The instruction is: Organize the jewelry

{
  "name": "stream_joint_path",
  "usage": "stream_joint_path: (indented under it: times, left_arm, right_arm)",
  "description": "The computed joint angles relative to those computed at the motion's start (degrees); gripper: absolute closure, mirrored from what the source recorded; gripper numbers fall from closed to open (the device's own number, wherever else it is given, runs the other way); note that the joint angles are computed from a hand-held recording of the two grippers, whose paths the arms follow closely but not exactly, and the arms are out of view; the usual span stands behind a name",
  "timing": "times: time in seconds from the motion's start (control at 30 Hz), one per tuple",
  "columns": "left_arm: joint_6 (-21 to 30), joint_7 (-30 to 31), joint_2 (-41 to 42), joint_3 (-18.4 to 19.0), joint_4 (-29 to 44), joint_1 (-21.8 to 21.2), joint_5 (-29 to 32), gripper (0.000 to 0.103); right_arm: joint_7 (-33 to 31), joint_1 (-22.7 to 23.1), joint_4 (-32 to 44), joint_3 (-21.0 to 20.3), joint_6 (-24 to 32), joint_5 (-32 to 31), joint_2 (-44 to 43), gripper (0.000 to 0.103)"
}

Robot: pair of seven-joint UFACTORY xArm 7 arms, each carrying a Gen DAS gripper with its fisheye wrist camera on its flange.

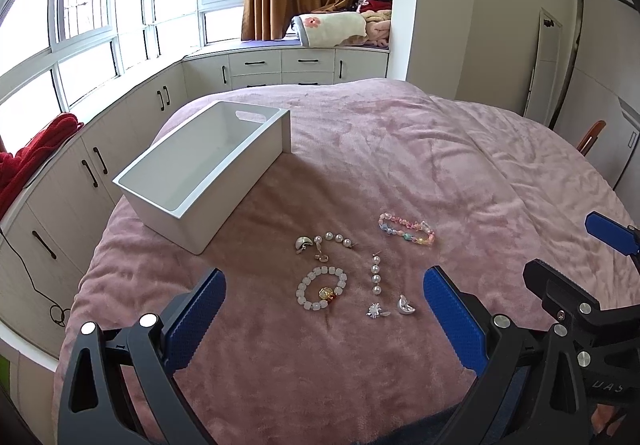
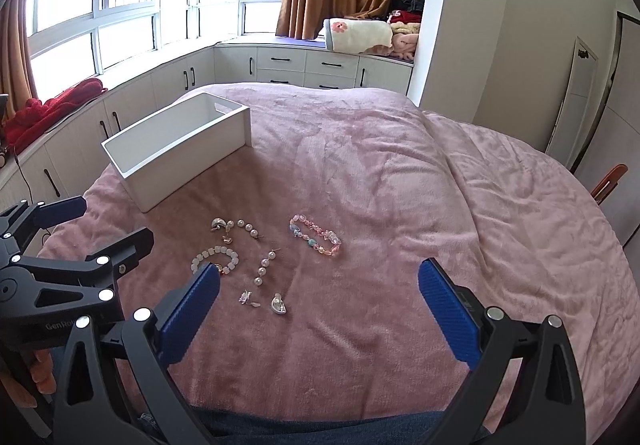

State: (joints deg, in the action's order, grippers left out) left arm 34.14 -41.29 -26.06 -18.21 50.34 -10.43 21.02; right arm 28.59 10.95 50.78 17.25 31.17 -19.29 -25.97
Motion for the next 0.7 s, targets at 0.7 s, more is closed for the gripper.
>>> stream_joint_path:
  times: [0.7]
  left_arm:
    - [0.17, -0.25, 0.00, -0.04, -0.05, -0.37, -0.18, 0.003]
  right_arm:
    - [-0.15, -0.14, 0.21, -0.16, 0.19, -0.20, 0.19, 0.005]
